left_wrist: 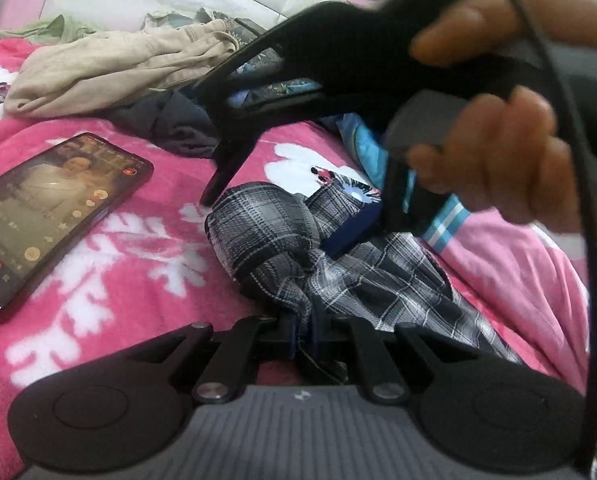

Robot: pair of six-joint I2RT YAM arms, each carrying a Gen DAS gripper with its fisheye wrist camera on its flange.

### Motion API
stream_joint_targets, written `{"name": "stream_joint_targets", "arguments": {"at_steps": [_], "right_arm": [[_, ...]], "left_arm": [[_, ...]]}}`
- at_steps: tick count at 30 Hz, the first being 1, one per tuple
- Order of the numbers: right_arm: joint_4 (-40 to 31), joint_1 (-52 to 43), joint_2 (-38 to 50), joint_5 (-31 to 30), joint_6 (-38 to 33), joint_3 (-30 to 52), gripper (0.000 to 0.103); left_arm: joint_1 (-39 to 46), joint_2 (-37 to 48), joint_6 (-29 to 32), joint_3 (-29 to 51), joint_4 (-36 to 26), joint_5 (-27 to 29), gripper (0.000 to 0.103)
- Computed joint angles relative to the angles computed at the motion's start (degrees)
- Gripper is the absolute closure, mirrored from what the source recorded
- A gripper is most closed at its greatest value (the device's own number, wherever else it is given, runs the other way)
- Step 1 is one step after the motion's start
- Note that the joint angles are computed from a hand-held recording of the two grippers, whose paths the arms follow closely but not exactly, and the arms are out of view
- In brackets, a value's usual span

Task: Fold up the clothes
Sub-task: 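Grasp and lift the pants bundle with the right tool while the left tool opens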

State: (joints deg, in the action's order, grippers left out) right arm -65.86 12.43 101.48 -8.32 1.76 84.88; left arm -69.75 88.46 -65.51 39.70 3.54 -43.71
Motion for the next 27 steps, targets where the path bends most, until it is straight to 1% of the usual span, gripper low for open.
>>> {"name": "stream_joint_targets", "arguments": {"at_steps": [3, 5, 7, 10, 12, 13, 14, 15, 16, 17, 19, 21, 22, 23, 25, 27], "right_arm": [[-2.8, 4.8, 3.2, 6.3, -1.0, 2.8, 0.014], [-2.7, 6.9, 3.3, 9.3, -1.7, 2.1, 0.015], [-1.3, 7.8, 1.8, 10.8, -3.1, -0.2, 0.019], [0.8, 6.8, -1.8, 10.6, -4.8, -4.1, 0.032], [2.2, 5.8, -4.4, 10.7, -6.0, -6.4, 0.051], [3.1, 5.2, -6.0, 10.7, -6.7, -7.7, 0.056], [3.7, 4.6, -7.6, 10.5, -7.4, -9.0, 0.066], [4.3, 3.8, -9.3, 9.8, -8.1, -10.1, 0.074], [4.9, 2.6, -11.2, 8.6, -8.8, -11.2, 0.076], [5.4, 1.3, -13.0, 7.2, -9.4, -12.2, 0.078], [6.4, -2.0, -16.5, 4.1, -11.1, -13.8, 0.080], [7.5, -5.6, -20.0, 0.8, -11.8, -15.0, 0.081], [7.8, -7.6, -21.6, -1.0, -11.8, -15.4, 0.081], [7.9, -10.4, -23.9, -3.2, -12.7, -16.1, 0.081], [7.9, -16.2, -28.0, -7.5, -14.7, -17.1, 0.081], [6.7, -24.1, -31.3, -13.0, -17.5, -17.2, 0.081]], "left_arm": [[-0.2, 0.2, 0.2, 0.5, -0.8, -0.4, 0.097], [-0.5, 0.6, 0.3, 0.9, -1.0, -0.6, 0.097], [-0.6, 0.8, 0.4, 1.1, -1.1, -0.7, 0.097], [-0.7, 0.7, 0.9, 1.2, -1.0, -0.7, 0.097], [-0.7, 0.6, 1.1, 1.2, -1.0, -0.6, 0.097], [-0.7, 0.6, 1.3, 1.1, -0.8, -0.6, 0.097], [-0.7, 0.4, 1.7, 0.7, -0.1, -0.3, 0.096], [-0.6, 0.1, 2.1, 0.3, 0.8, 0.1, 0.095], [-0.5, -0.3, 2.7, -0.3, 1.9, 0.7, 0.091], [-0.4, -0.8, 3.6, -1.0, 3.4, 1.6, 0.081], [-0.5, -1.8, 5.5, -2.6, 6.6, 3.0, 0.068], [-1.3, -2.4, 7.9, -3.8, 10.1, 3.5, 0.062], [-1.7, -2.6, 9.7, -4.3, 12.2, 4.0, 0.053], [-2.2, -2.7, 11.6, -4.9, 14.4, 4.7, 0.047], [-3.2, -2.3, 13.8, -5.2, 17.8, 6.9, 0.044], [-3.3, -1.5, 15.6, -5.6, 21.4, 10.1, 0.044]]}}
